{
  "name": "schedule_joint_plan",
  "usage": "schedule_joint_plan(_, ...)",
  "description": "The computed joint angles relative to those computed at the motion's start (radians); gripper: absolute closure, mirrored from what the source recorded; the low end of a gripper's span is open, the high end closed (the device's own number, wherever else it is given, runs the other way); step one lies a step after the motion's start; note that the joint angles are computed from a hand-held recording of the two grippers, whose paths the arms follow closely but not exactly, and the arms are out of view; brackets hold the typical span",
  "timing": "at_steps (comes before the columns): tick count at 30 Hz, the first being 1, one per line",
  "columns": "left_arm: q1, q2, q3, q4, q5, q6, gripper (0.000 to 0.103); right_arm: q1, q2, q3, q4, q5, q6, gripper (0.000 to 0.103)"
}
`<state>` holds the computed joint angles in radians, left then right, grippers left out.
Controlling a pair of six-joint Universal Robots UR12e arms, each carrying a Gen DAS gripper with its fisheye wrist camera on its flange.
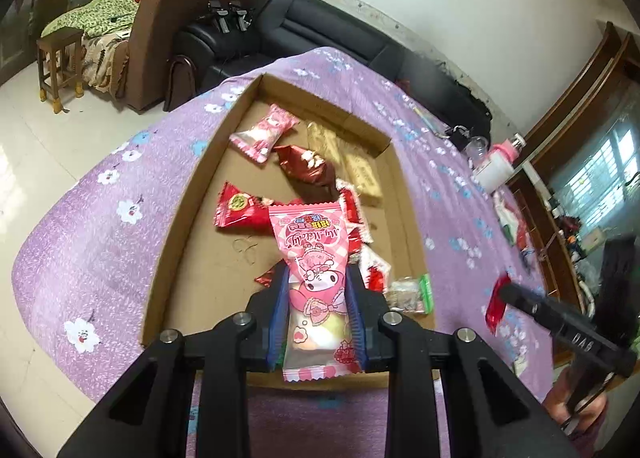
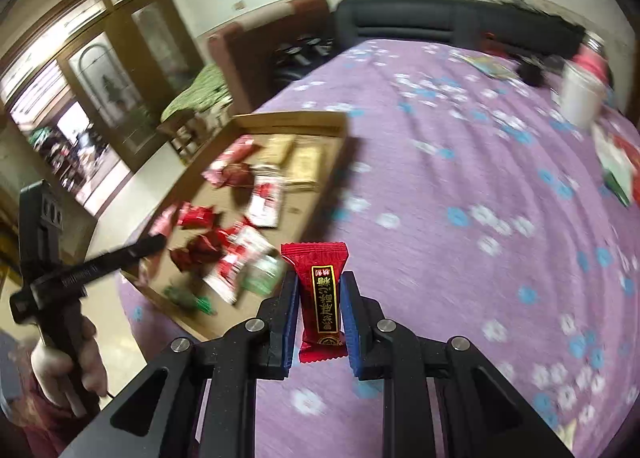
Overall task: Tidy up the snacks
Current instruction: 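Carry both snacks over the box and open both grippers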
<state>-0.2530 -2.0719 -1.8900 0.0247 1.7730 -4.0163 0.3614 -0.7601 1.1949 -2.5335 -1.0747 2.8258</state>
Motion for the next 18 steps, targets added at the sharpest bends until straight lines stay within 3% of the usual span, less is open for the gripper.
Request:
schedule_joint_plan(8,0.004,0.008,-0.009,-0.069,0.035,-0.039,0.073,0.064,0.064,-0.117,0.028,-0.051,-0.069,0.08)
schedule_joint_plan(10,0.002,0.01,-0.015,-0.056,0.038,-0.038,0.067,0.077,0.087,-0.153,0.041,-0.081,-0.071,0.08)
schedule_joint_plan(12,-0.001,0.011,-0.019,-0.045,0.048,-0.04,0.048,0.087,0.112,-0.191,0.059,-0.106,-0.068,0.08)
schedule_joint_plan(18,-0.008,0.021,-0.034,-0.017,0.078,-0.026,0.033,0.104,0.144,-0.223,0.027,-0.159,-0.042,0.08)
